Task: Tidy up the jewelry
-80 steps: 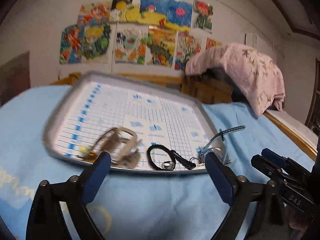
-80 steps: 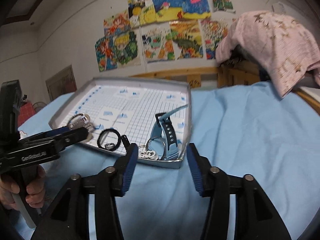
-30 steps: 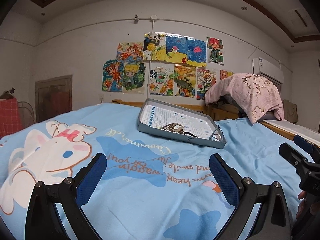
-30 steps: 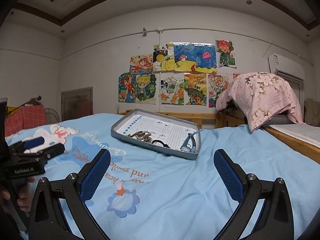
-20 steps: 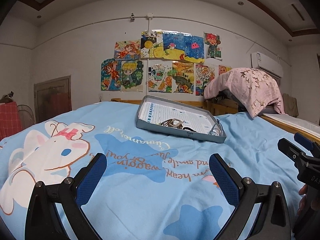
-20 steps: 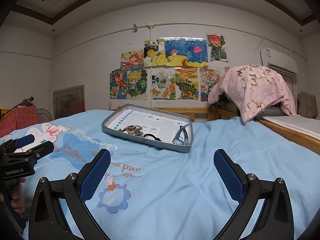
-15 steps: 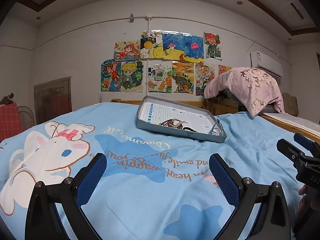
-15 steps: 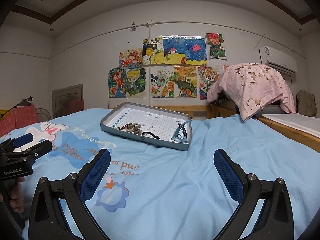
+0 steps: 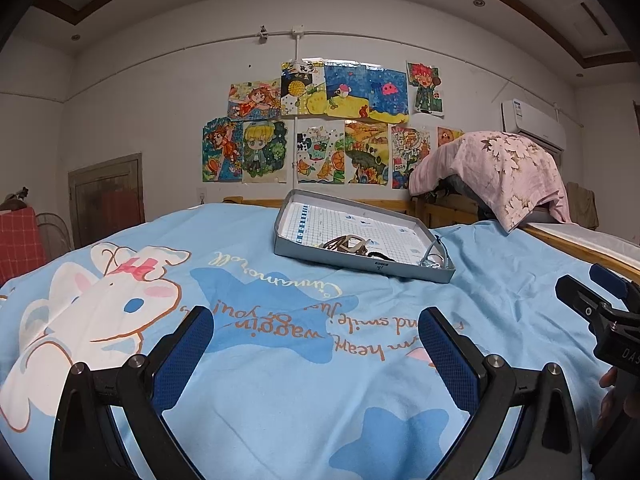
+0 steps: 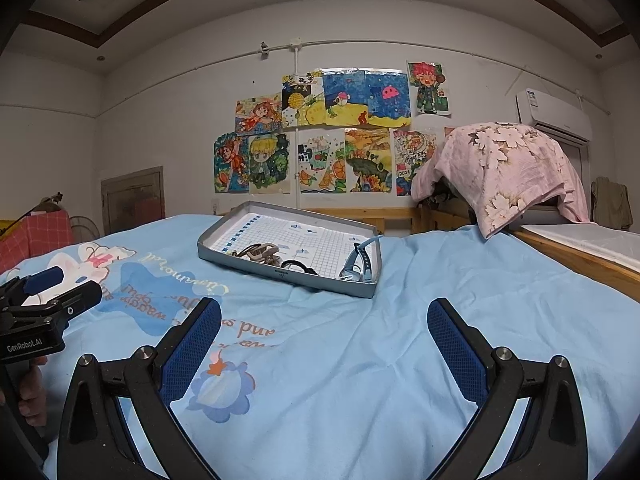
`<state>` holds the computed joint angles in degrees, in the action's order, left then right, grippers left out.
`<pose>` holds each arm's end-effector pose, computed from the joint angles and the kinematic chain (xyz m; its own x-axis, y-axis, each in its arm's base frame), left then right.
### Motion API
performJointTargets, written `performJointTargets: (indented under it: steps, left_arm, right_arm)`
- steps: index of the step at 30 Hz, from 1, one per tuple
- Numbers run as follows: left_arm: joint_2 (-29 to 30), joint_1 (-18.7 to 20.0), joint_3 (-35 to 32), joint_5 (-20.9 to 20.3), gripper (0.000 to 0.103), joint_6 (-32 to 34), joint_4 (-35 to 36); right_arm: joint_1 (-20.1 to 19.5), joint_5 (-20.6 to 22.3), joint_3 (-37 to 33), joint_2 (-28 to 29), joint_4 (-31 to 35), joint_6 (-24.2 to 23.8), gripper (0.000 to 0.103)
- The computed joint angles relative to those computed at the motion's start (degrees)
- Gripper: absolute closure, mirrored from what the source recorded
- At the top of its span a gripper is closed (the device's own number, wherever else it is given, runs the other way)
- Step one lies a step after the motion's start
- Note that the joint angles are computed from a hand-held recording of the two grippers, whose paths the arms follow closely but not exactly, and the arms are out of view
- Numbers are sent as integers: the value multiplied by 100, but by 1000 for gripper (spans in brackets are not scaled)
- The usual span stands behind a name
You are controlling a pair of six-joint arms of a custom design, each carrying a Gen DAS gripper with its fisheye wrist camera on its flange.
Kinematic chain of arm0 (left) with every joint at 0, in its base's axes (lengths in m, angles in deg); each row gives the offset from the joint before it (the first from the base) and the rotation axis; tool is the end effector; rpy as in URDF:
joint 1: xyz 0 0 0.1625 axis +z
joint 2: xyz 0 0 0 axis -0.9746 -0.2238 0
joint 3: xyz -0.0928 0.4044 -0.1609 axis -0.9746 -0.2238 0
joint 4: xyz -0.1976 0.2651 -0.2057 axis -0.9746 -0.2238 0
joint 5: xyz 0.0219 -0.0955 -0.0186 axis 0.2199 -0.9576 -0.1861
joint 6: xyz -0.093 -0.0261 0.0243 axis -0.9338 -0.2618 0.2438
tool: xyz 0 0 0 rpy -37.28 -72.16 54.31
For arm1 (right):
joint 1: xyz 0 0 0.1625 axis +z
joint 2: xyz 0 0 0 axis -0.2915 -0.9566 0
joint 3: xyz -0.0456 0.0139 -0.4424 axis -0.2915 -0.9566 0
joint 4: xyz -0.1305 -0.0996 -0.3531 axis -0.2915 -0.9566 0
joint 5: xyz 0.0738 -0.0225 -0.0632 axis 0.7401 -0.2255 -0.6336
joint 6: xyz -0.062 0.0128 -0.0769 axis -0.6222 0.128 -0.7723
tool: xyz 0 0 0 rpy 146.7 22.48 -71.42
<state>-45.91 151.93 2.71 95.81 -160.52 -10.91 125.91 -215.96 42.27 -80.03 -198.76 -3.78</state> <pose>-0.0692 -0.8229 0.2736 -0.6667 0.3683 -0.6480 0.7398 0.2220 -0.6351 0.3272 -0.7361 0.0194 -0.6866 0.3123 0.6566 -0.6375 0.1755 -0.7502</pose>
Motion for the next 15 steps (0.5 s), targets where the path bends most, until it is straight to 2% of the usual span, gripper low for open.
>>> performJointTargets:
  steps: [15]
  left_arm:
    - [21, 2, -57, 1, 0, 14, 45]
  right_arm:
    - [-19, 6, 102, -51, -45, 12, 2]
